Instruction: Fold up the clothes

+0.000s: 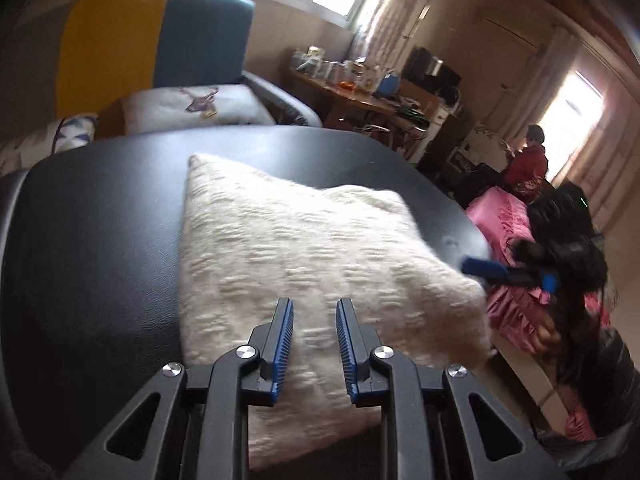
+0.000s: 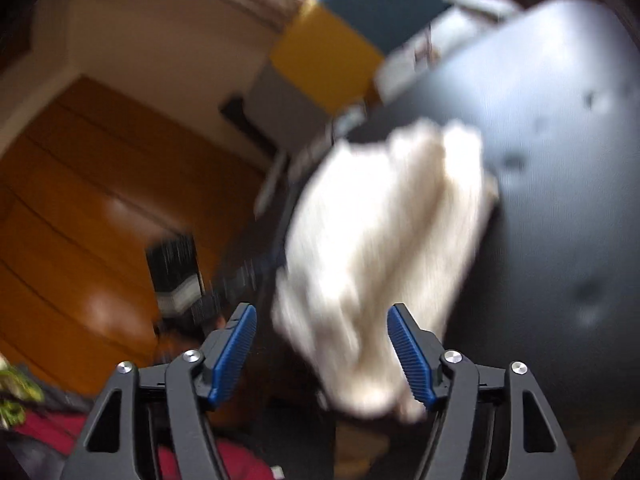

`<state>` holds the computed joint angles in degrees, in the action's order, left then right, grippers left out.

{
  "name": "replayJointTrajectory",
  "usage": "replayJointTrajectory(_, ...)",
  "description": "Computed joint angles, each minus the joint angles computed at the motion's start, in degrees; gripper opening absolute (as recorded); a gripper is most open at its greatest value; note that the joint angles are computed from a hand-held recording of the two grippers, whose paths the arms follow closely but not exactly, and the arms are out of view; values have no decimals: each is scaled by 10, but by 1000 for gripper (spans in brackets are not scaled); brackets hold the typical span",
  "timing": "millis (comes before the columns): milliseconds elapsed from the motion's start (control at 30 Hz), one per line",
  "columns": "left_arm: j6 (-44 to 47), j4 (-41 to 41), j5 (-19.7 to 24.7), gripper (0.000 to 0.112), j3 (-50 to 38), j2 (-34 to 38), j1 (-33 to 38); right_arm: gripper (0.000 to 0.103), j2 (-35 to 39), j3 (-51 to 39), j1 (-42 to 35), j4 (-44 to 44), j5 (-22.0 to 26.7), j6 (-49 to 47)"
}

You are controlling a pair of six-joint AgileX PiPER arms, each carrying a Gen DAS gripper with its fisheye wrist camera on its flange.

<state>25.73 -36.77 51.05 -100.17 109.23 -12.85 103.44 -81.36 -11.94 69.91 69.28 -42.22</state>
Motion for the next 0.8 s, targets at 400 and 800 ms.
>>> replayJointTrajectory(400, 89, -58, 50, 21, 26, 20, -47, 20, 107, -132, 99, -123, -123, 129)
replayJointTrajectory(800, 109, -64, 136, 20, 3, 40, -61, 13, 122, -218, 130, -413, -153, 180)
